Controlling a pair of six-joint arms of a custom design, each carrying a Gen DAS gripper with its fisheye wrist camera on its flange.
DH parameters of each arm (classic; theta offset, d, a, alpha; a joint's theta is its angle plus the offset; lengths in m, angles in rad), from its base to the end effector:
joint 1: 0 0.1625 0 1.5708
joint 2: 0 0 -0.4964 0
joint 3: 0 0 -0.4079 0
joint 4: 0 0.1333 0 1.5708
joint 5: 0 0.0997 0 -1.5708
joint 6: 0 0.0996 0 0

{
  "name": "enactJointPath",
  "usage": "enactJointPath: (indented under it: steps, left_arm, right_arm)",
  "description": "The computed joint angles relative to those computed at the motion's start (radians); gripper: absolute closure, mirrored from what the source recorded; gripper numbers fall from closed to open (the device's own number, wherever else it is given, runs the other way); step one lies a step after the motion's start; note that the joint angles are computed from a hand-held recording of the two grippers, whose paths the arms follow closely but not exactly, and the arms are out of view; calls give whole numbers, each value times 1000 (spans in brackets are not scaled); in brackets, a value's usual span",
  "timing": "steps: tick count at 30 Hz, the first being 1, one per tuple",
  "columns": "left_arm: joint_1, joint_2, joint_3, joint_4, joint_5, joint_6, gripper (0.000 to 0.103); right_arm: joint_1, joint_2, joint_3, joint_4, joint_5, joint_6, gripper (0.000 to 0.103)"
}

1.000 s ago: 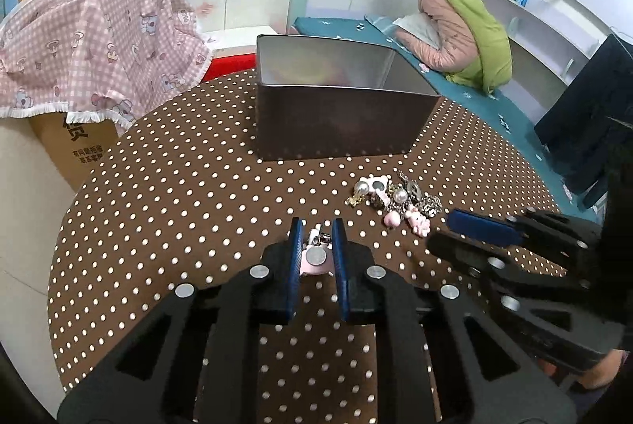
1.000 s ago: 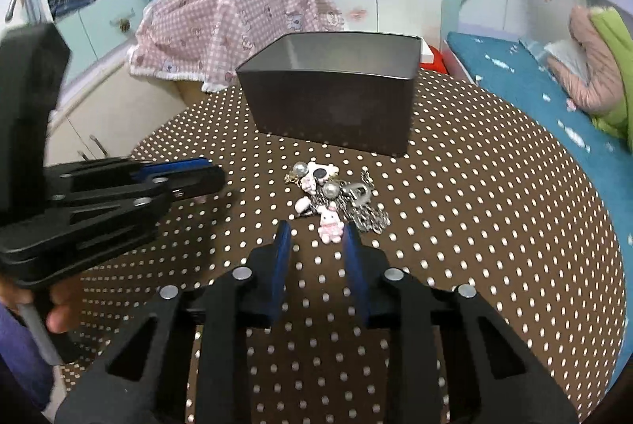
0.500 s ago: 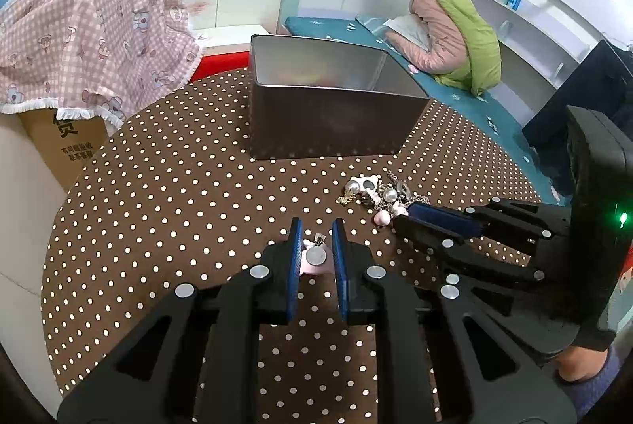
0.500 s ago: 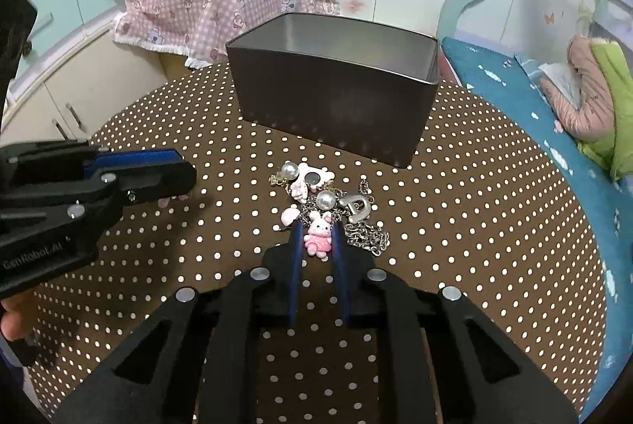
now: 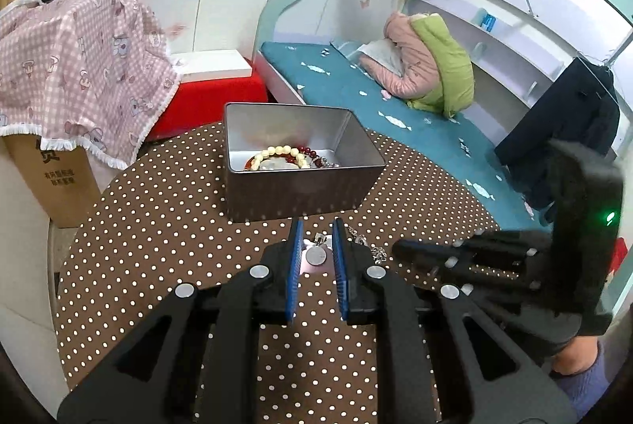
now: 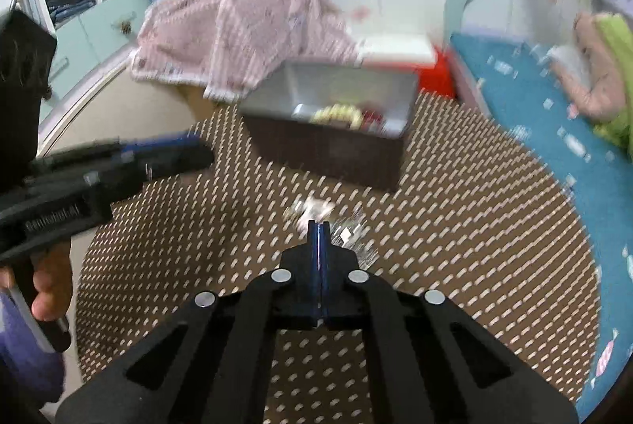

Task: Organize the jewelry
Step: 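Grasp a pink charm with the left tool while the right tool grasps a pink bunny charm, then carry both charms into the grey box and open both tools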

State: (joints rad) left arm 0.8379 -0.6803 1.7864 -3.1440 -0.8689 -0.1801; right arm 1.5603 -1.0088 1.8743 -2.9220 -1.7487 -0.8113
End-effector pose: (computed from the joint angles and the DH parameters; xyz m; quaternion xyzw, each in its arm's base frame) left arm -0.3161 -0.6465 0.0871 0.1728 0.9006 -0.3425 0.2044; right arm 0.1087 -0.6641 0.2318 0.3572 -0.8987 0.1851 0.1747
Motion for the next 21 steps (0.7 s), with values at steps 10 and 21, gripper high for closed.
enactJointPath:
  steps: [10, 21]
  left_arm:
    - [7, -1, 26, 13, 4, -22, 88]
    - [13, -8, 32, 6, -23, -13, 88]
  right_arm:
    - [15, 77, 45, -174, -110, -30, 79]
    - [0, 86, 42, -207, -105, -55, 96]
